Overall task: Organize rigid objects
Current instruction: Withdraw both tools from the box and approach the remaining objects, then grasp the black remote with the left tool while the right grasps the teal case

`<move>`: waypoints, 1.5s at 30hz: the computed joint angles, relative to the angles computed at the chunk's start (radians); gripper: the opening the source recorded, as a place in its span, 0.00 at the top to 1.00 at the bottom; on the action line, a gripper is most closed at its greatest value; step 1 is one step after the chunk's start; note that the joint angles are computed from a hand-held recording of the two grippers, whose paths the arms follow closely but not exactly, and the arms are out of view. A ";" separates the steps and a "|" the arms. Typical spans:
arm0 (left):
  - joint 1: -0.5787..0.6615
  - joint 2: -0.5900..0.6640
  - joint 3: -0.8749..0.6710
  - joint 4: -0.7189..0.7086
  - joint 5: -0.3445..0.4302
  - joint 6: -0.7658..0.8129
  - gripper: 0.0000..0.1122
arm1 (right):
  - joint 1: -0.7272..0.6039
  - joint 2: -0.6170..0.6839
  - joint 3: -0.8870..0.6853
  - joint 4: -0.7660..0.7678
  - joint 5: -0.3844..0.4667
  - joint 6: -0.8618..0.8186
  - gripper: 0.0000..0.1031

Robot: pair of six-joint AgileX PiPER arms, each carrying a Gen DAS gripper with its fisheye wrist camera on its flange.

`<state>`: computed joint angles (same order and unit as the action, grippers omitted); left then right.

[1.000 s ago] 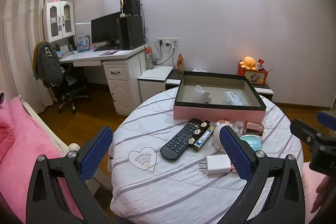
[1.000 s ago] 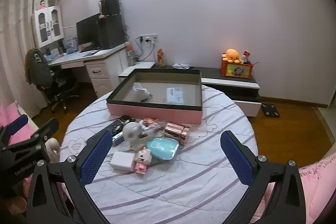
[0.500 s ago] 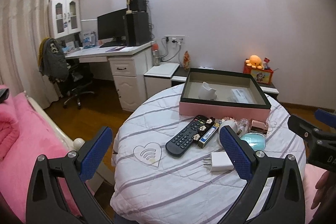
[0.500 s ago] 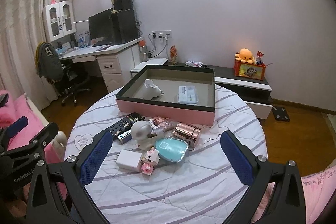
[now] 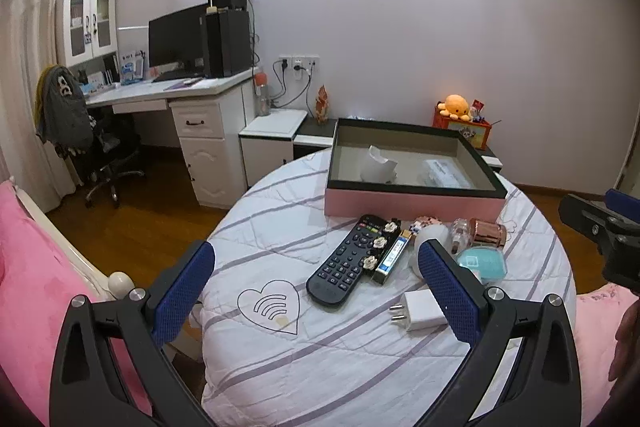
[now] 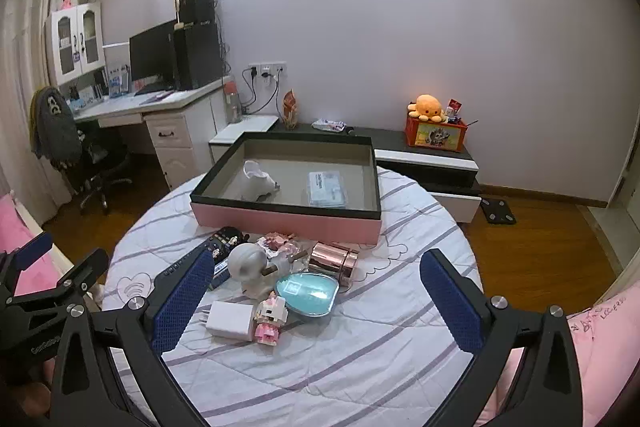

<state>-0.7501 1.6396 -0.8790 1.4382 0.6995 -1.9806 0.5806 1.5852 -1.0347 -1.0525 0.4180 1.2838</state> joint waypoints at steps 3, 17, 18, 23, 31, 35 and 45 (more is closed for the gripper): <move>0.019 0.030 -0.011 -0.004 -0.012 -0.001 0.08 | -0.013 0.033 -0.017 0.019 -0.014 -0.035 0.00; 0.080 0.215 -0.102 -0.057 -0.123 0.066 0.08 | -0.120 0.209 -0.049 0.331 -0.117 -0.315 0.00; 0.086 0.226 -0.107 -0.061 -0.130 0.071 0.08 | -0.124 0.234 -0.063 0.365 -0.117 -0.346 0.00; 0.130 0.283 -0.149 -0.064 -0.149 0.112 0.08 | -0.133 0.306 -0.129 0.477 -0.113 -0.460 0.01; 0.186 0.352 -0.210 -0.106 -0.203 0.196 0.08 | -0.152 0.379 -0.200 0.637 -0.094 -0.605 0.05; 0.198 0.377 -0.244 -0.122 -0.216 0.237 0.08 | -0.169 0.406 -0.237 0.766 -0.089 -0.719 0.05; 0.273 0.502 -0.421 -0.436 -0.277 0.662 0.08 | -0.224 0.452 -0.309 1.166 -0.048 -1.088 0.11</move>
<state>-0.4768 2.1415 -1.3001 1.0017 0.4221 -1.3184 0.3562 2.0368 -1.3434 0.1140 0.3701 0.1955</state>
